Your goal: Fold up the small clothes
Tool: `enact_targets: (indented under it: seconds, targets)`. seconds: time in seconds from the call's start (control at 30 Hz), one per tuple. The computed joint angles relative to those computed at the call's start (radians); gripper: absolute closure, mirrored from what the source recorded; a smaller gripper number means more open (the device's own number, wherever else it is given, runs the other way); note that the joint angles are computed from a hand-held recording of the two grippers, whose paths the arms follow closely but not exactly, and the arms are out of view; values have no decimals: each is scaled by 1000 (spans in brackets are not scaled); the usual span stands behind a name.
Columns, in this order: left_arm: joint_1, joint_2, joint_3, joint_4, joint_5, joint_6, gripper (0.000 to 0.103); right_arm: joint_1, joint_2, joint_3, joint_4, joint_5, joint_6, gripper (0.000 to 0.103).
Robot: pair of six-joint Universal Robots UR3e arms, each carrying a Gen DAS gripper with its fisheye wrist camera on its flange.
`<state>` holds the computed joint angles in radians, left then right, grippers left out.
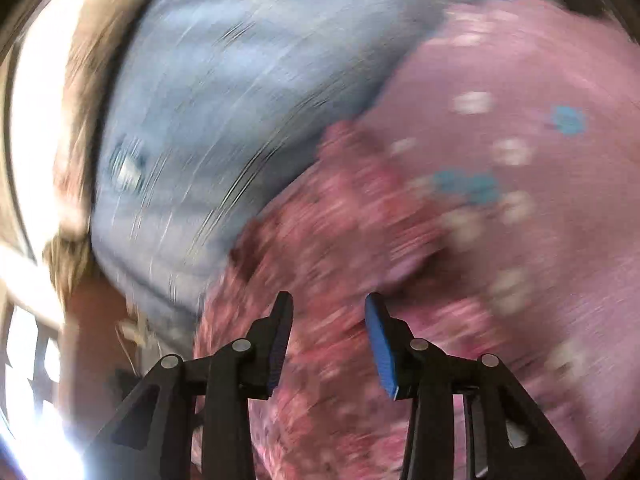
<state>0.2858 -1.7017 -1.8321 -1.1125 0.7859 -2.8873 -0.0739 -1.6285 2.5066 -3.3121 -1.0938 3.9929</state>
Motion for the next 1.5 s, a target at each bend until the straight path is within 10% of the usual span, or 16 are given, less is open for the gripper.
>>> enact_targets:
  seconds: [0.2,0.23,0.3,0.5,0.63,0.73,0.93,1.07,1.1,1.17,1.5]
  targets:
    - [-3,-87,-24,249,-40,-259,22,-62,186,-30,-158,72,34,76]
    - [-8,-85,-34,306,-16,-293,34,-69,180,-38,-158,87,21,99]
    - [-32,-79,-34,369,62,-318,56,-44,121,-86,-114,58,-2,101]
    - [-104,-95,25,383,340,-377,67,-46,94,-93,98,2,-61,102]
    - [-4,39,-72,378,257,-377,65,-37,29,-49,83,2,-2,93]
    - [79,85,-111,379,152,-363,29,42,-16,-147,165,-41,-53,86]
    - [45,-42,2,128,-30,-227,19,201,105,-339,236,-184,-76,77]
    - [-35,-115,-4,348,3,-359,19,156,45,-245,240,-170,-80,77]
    - [-41,-120,-14,413,12,-399,24,148,27,-233,253,-174,-77,77]
    - [-58,-155,-5,510,63,-444,94,126,-30,-211,293,-172,-91,77]
    - [-28,4,-75,320,222,-380,86,149,66,-301,245,-263,-151,51]
